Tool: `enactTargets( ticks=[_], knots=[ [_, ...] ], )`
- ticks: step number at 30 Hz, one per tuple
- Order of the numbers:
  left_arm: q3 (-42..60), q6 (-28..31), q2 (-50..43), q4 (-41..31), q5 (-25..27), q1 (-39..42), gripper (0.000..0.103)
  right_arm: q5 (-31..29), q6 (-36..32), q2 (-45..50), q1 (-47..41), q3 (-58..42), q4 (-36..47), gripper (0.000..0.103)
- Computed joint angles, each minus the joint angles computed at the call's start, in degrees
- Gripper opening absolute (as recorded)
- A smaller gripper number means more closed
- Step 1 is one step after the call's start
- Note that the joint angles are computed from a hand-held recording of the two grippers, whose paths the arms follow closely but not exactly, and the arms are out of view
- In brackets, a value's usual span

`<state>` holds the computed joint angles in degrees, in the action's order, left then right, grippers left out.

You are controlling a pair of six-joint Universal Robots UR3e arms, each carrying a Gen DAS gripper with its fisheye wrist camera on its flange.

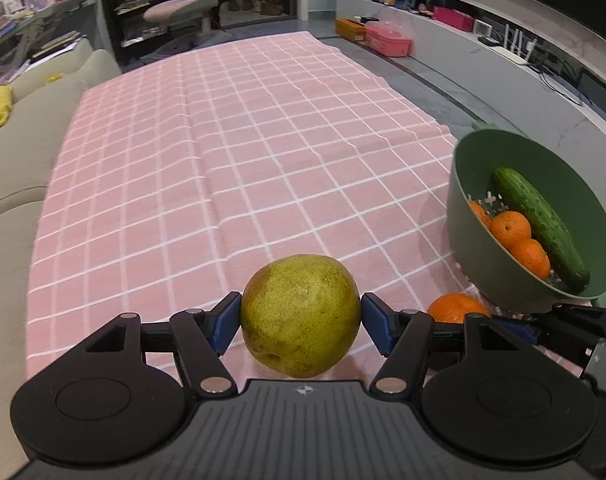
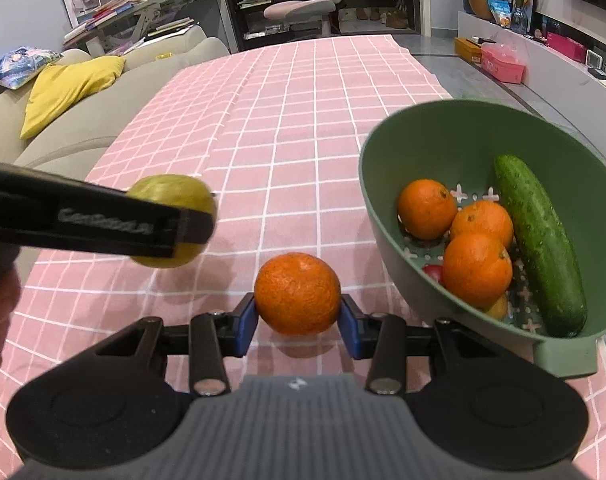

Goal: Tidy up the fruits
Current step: 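Carry the green fruit with the left tool while the right tool carries the orange to the colander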

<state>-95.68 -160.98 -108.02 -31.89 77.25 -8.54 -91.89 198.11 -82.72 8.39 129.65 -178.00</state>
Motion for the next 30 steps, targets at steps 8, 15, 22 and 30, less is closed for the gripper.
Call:
enactTargets(
  ticks=[8, 15, 22, 30],
  knots=[
    [0.49, 0.24, 7.56, -5.04, 1.27, 1.61, 0.074, 0.68, 0.24, -5.50, 0.22, -0.88, 2.02, 0.040],
    [2.20, -1.91, 14.09, -9.61, 2.74, 0.79, 0.074, 2.46, -0.34, -12.67, -1.81, -1.16, 6.13, 0.040],
    [4.21, -6.83, 16.20, -11.47, 3.99, -3.19, 0.074, 7.52, -4.38, -25.71, -8.85, 0.62, 13.93, 0.040],
    [11.40, -10.38, 13.15, -13.08, 5.57, -9.87, 0.074, 23.13, -21.41, -42.32, -30.61, -2.70, 33.07, 0.040]
  ],
)
